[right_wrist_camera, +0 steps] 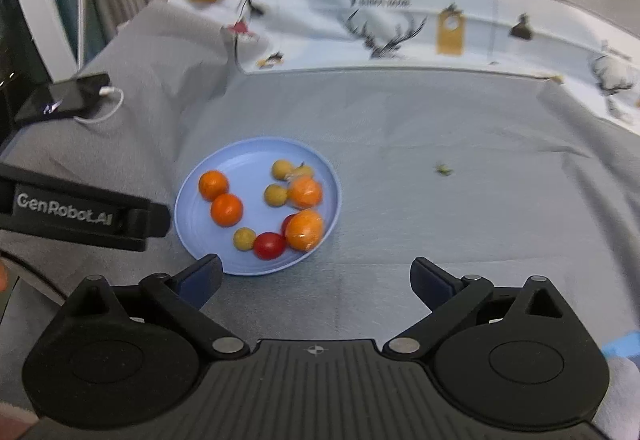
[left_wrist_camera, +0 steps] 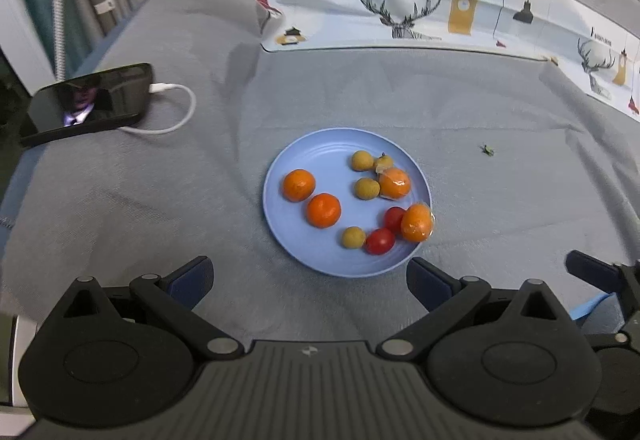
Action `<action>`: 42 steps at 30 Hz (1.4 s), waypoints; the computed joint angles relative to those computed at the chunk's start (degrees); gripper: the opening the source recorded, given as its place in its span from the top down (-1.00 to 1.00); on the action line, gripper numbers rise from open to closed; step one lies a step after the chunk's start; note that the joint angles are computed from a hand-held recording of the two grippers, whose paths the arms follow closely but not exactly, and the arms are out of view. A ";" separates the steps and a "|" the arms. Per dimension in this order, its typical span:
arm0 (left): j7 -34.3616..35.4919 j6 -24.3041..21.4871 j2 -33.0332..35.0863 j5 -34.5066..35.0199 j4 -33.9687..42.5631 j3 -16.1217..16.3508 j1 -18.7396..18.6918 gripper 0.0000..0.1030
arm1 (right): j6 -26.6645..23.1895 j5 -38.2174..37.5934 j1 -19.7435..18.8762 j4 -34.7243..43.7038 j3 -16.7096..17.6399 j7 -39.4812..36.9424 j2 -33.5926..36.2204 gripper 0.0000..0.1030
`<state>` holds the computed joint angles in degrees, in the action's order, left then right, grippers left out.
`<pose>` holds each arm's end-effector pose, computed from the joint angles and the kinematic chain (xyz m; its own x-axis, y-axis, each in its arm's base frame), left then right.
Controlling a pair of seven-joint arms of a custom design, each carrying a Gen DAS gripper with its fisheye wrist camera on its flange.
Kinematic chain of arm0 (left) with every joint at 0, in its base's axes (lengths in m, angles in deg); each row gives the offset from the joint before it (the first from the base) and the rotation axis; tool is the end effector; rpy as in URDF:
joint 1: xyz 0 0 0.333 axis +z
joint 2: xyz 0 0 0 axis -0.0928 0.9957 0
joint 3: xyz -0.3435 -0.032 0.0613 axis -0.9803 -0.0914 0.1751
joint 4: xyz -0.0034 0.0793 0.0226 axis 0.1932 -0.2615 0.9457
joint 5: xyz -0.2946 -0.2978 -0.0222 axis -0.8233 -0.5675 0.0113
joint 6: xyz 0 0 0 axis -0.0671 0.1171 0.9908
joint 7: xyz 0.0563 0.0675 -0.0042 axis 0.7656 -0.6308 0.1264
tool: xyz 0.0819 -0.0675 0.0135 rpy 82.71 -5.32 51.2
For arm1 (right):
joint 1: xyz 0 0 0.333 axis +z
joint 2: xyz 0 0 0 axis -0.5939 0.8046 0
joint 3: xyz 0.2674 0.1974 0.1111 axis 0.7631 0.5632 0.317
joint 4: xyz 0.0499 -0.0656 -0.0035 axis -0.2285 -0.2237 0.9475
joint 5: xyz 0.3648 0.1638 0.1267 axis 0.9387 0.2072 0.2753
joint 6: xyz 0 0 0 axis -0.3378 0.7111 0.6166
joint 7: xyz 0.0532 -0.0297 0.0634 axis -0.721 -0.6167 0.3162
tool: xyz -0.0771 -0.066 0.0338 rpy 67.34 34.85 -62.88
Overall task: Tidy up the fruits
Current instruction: 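Lift both open tools away from the blue plate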
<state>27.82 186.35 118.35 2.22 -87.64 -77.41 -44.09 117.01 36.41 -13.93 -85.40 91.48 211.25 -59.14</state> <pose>0.6363 -0.5111 0.5291 0.1175 -0.9911 -0.0626 -0.8593 -0.0699 -0.5066 0.6062 0.3202 0.4905 0.2119 -0.9751 -0.0650 -0.7345 -0.1151 -0.6688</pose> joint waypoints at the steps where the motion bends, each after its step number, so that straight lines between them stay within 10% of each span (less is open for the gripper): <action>1: -0.68 0.06 -0.94 0.48 -1.15 0.17 -0.43 -0.99 | 0.56 -1.75 0.70 -0.88 -0.78 2.01 -0.79 -0.95; 42: -9.76 0.05 -10.02 11.96 -13.94 -3.13 -2.71 -0.99 | 2.70 -20.54 -0.47 -9.07 1.30 16.31 -9.70 -0.98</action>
